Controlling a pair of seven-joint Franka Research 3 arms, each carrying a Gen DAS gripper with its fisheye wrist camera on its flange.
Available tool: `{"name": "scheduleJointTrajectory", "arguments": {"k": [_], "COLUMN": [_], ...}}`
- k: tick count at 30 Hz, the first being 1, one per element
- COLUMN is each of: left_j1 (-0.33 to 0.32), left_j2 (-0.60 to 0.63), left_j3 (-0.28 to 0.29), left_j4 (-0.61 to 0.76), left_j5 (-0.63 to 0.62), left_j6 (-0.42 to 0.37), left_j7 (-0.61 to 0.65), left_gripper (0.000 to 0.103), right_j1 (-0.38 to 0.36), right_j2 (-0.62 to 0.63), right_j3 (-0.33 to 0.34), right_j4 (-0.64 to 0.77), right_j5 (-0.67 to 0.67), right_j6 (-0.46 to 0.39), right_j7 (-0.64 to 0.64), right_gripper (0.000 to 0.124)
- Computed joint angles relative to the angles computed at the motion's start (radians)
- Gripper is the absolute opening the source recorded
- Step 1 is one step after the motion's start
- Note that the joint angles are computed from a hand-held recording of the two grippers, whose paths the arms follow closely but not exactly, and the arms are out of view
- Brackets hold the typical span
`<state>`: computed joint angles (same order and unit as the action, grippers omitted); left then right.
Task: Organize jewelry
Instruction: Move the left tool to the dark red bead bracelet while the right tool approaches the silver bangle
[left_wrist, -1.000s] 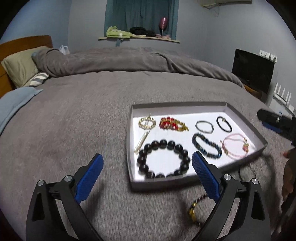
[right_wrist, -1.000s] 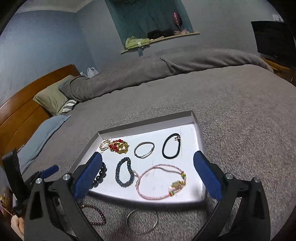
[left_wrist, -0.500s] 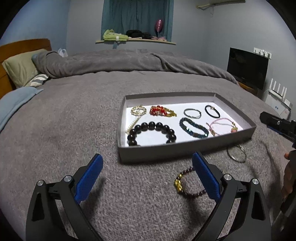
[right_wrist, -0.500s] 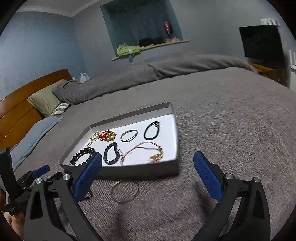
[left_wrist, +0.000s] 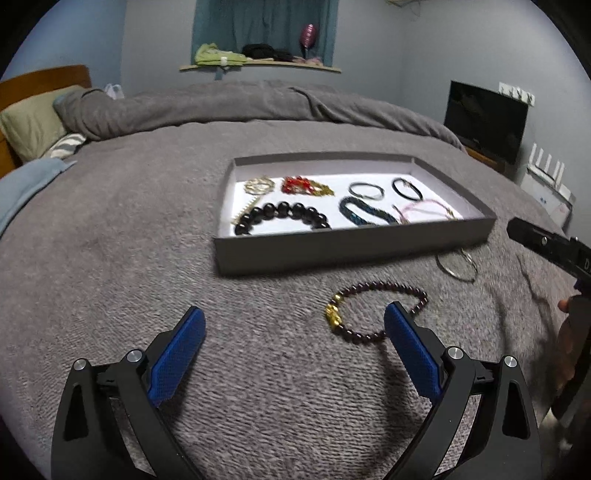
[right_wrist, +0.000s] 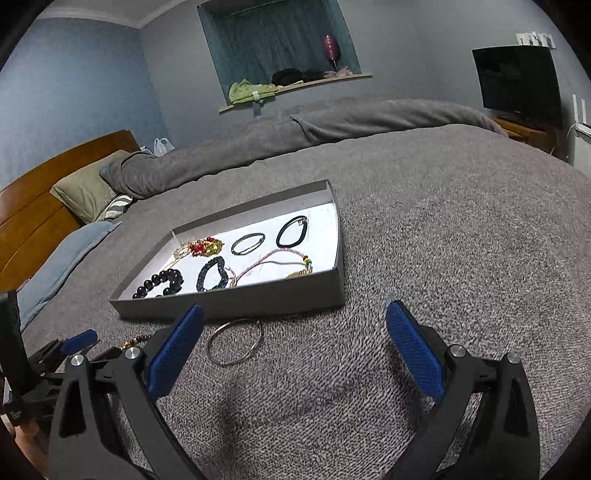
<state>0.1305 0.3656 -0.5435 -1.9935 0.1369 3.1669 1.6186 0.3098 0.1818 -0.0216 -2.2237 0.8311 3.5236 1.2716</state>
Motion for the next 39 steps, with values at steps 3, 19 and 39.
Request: {"name": "scheduleJointTrajectory", "arguments": {"k": [3,19,39], "left_j1": [-0.065,-0.028,-0.161], "left_j2": [-0.011,0.045,0.026], "left_j3": [0.064,-0.025,0.124], "left_j4": [-0.006,0.066,0.086], "left_j5": [0.035,-0.074,-0.060], "left_j6": [0.011,-0.103,-0.134], "left_j7": [-0.012,0.115,0.060], "left_gripper": [0.097,0.097,0.053], "right_j1": [0.010,0.007,0.070], "right_j2": [-0.001,0.010,0.022], "right_j3": [-0.008,-0.024,-0.063], "right_j4": [0.000,0.012,0.034], "right_j5": [0.014,-0.015,0.022], "right_j6": [-0.007,-0.044,-0.050], "right_j7": [-0.019,0.026,-0.078], "right_gripper": [0.098,0.098,0.098]}}
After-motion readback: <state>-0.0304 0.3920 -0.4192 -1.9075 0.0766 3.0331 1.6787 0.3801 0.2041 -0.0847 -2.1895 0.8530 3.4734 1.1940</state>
